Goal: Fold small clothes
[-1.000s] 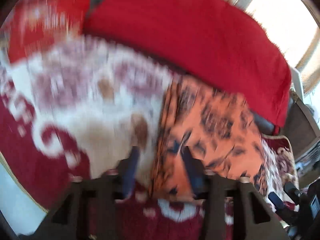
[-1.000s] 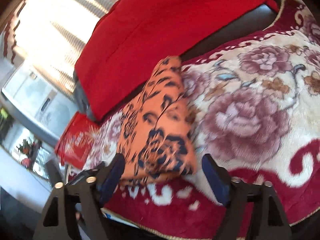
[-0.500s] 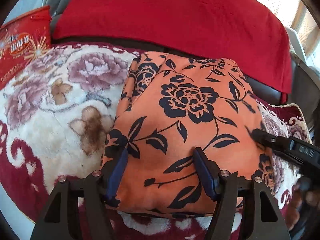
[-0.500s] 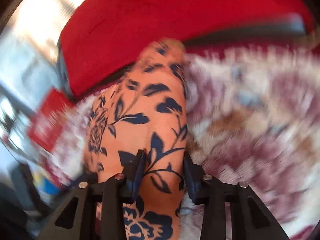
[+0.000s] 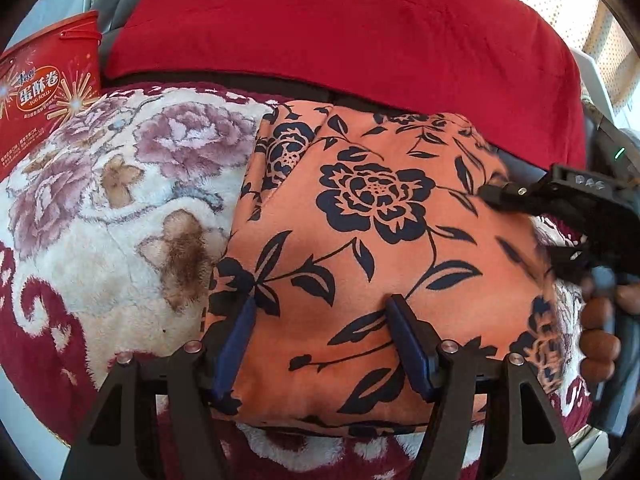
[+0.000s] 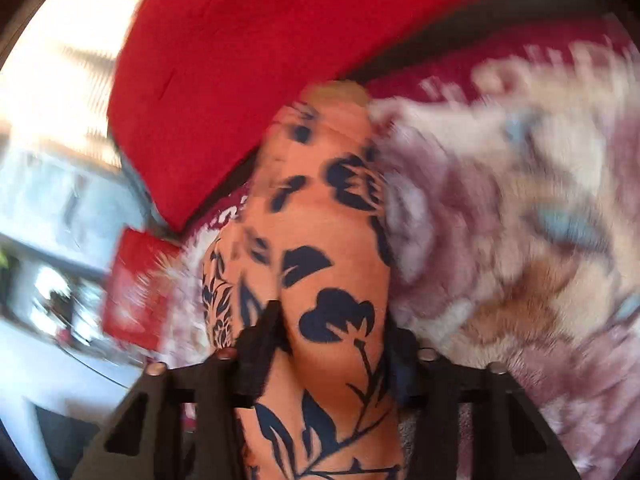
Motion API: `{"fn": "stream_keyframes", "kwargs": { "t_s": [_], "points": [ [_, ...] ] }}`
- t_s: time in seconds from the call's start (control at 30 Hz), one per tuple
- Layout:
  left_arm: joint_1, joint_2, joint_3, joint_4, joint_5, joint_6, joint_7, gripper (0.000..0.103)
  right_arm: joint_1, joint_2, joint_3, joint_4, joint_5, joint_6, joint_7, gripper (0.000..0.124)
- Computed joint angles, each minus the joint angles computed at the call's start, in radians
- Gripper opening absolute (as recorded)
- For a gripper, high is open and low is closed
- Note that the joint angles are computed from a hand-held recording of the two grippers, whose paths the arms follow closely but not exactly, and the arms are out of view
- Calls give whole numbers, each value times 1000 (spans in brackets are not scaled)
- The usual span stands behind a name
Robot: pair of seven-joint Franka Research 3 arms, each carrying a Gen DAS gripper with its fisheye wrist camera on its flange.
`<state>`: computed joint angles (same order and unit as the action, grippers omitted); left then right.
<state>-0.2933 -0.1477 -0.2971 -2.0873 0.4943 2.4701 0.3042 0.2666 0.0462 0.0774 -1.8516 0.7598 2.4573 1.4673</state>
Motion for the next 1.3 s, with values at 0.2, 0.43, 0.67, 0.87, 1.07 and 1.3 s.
{"fn": "stream_keyframes", "kwargs": {
  "t_s": [0.2, 0.43, 0.67, 0.87, 1.07, 1.3],
  "points": [
    [9, -26, 10, -41, -23, 82, -17, 68, 19, -30, 0, -53, -195, 62, 117, 57],
    [45, -147, 86, -188, -135, 286, -74, 78, 27, -148, -24, -192, 83, 75, -108, 69],
    [-229, -12, 388, -129, -967, 278, 651, 77, 22, -119, -42, -177, 172, 7, -189, 69],
    [-202, 23, 351, -94, -1111, 246, 831, 37, 16, -42, -21, -102, 182, -57, -199, 50],
    [-145, -25, 240, -81, -1062, 320, 821, 26, 20, -159, -18, -124, 115, -21, -211, 38],
    [-63, 48, 155, -55, -1145, 261, 787, 74, -25, -140, -77, -193, 157, -114, -158, 58]
  ]
}}
